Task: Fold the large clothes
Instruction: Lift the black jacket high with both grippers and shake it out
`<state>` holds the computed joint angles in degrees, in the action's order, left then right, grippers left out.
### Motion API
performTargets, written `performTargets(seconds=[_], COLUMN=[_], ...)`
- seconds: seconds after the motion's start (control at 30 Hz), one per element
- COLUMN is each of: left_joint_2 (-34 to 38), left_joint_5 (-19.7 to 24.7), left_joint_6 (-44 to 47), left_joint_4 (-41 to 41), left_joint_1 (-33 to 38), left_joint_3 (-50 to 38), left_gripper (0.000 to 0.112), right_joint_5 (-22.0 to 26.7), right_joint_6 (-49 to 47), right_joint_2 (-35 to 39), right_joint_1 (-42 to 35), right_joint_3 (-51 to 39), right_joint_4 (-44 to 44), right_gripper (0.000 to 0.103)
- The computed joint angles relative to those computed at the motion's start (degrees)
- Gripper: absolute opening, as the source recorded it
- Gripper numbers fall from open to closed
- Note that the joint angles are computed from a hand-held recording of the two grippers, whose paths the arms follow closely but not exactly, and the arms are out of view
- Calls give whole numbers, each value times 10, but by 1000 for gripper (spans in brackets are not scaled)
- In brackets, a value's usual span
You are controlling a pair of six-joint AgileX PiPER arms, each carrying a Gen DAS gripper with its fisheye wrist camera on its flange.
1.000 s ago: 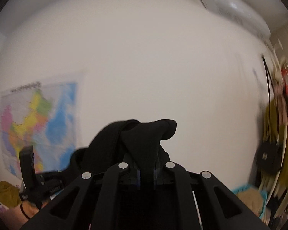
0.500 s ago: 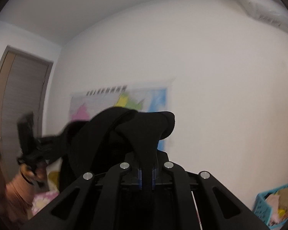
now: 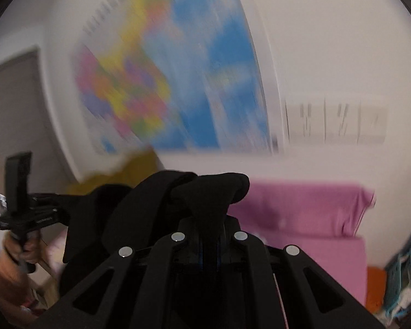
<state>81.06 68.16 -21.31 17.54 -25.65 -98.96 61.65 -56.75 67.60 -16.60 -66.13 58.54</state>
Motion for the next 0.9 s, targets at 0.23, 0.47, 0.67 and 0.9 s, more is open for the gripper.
performTargets(seconds=[0.23, 0.47, 0.67, 0.9], left_joint_2=[128, 145, 262, 216], left_joint_5=[-78, -101, -48, -82], left_joint_6=[50, 96, 68, 55], left_joint_4=[-95, -162, -106, -73], left_joint_1=[112, 157, 141, 147], left_joint_3=[29, -26, -107, -35], left_gripper=[3, 4, 10, 61], right_joint_5=[-169, -181, -201, -119], right_joint_6=[102, 73, 241, 202], right_joint_2=[153, 214, 321, 298], right_joint_1=[149, 129, 182, 87], right_joint_3=[-12, -88, -177, -131], right_joint_4=[-101, -36, -220, -174], right_gripper=[6, 6, 19, 73])
